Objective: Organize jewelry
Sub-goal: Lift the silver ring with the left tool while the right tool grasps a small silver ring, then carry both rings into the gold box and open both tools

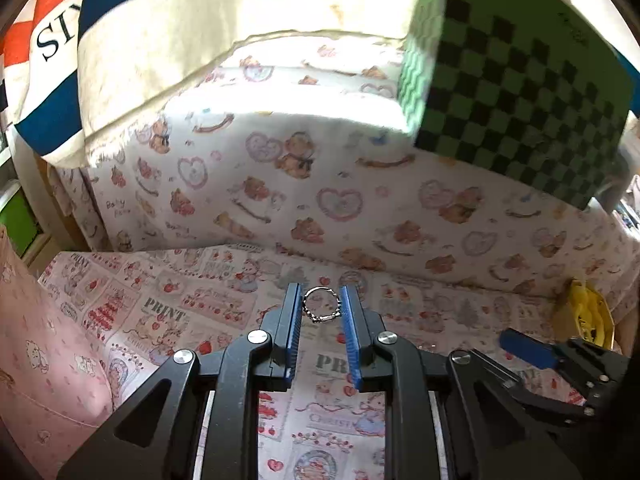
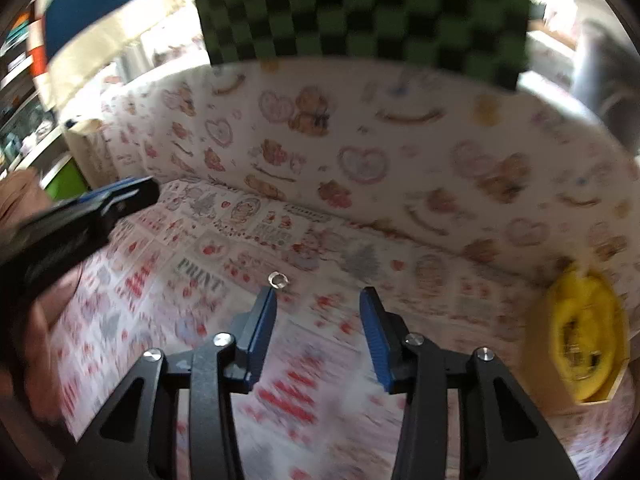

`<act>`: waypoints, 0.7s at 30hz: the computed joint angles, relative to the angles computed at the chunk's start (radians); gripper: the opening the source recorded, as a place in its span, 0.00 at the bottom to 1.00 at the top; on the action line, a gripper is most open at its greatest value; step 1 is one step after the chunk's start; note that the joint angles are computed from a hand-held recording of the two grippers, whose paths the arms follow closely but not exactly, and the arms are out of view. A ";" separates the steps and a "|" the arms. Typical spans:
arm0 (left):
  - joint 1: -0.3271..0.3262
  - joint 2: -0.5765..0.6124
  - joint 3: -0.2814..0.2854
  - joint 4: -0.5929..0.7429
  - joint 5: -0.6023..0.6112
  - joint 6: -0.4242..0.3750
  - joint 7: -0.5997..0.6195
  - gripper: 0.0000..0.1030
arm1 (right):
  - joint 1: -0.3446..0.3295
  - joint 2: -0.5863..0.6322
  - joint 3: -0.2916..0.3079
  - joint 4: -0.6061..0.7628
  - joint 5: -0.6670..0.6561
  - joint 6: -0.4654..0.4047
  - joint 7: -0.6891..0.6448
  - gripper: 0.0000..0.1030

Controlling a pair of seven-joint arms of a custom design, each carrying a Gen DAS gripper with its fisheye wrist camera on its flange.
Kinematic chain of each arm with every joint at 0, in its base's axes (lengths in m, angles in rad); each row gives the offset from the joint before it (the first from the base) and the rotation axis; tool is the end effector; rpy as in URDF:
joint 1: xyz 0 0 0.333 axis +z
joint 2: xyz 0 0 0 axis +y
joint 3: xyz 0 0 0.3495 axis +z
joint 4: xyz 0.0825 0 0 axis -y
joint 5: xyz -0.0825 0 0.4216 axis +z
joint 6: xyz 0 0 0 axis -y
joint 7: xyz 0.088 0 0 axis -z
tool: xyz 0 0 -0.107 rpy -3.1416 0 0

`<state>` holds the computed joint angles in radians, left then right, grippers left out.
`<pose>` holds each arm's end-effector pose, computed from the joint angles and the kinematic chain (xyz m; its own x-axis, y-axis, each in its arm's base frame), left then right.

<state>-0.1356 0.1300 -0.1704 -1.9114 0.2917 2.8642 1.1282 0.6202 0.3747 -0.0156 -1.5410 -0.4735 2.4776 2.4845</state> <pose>0.6426 -0.2139 0.5424 -0.1367 -0.9866 0.0887 -0.6754 0.0273 -0.7370 0.6239 0.4352 0.5192 0.0173 -0.9958 -0.0905 -0.7849 0.0425 -0.6182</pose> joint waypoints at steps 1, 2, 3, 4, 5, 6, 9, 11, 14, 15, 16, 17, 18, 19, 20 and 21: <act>-0.006 0.008 0.006 0.008 0.019 -0.007 -0.021 0.18 | -0.005 0.020 0.005 0.025 0.016 -0.009 -0.009 0.38; -0.009 0.014 0.011 0.015 0.035 -0.014 -0.036 0.18 | -0.009 0.043 0.010 0.054 0.037 -0.020 -0.023 0.35; -0.011 0.020 0.017 0.021 0.051 -0.021 -0.053 0.18 | -0.011 0.058 0.012 0.074 0.052 -0.025 -0.035 0.31; -0.011 0.023 0.020 0.023 0.058 -0.025 -0.064 0.18 | -0.009 0.076 0.011 0.097 0.064 -0.036 -0.047 0.30; -0.009 0.028 0.021 0.027 0.057 -0.031 -0.073 0.18 | -0.002 0.093 0.007 0.120 0.067 -0.053 -0.055 0.30; -0.002 0.032 0.017 0.029 0.041 -0.033 -0.069 0.18 | 0.003 0.105 0.002 0.137 0.071 -0.065 -0.063 0.30; 0.003 0.039 0.017 0.034 0.034 -0.033 -0.071 0.18 | 0.005 0.135 0.001 0.165 0.100 -0.063 -0.091 0.27; -0.001 0.038 0.021 0.033 0.052 -0.029 -0.084 0.18 | 0.007 0.153 -0.001 0.184 0.118 -0.066 -0.114 0.23; -0.002 0.032 0.020 0.028 0.064 -0.022 -0.090 0.18 | 0.023 0.178 -0.022 0.219 0.119 -0.081 -0.106 0.12; -0.002 0.032 0.019 0.027 0.065 -0.020 -0.090 0.18 | 0.023 0.182 -0.024 0.224 0.126 -0.079 -0.101 0.12; -0.002 0.029 0.017 0.027 0.065 -0.020 -0.088 0.18 | 0.020 0.179 -0.024 0.216 0.136 -0.069 -0.096 0.12; -0.003 0.026 0.018 0.024 0.069 -0.018 -0.090 0.18 | 0.018 0.169 -0.026 0.198 0.139 -0.058 -0.097 0.12; -0.004 0.024 0.018 0.023 0.075 -0.016 -0.092 0.18 | 0.021 0.156 -0.031 0.179 0.132 -0.052 -0.095 0.12; -0.007 0.019 0.020 0.019 0.084 -0.016 -0.099 0.18 | 0.028 0.144 -0.038 0.160 0.119 -0.047 -0.087 0.12; -0.011 0.015 0.024 0.017 0.102 -0.014 -0.113 0.18 | 0.034 0.121 -0.047 0.126 0.101 -0.035 -0.069 0.12; -0.015 0.012 0.026 0.014 0.117 -0.010 -0.125 0.18 | 0.032 0.093 -0.048 0.085 0.092 -0.017 -0.057 0.12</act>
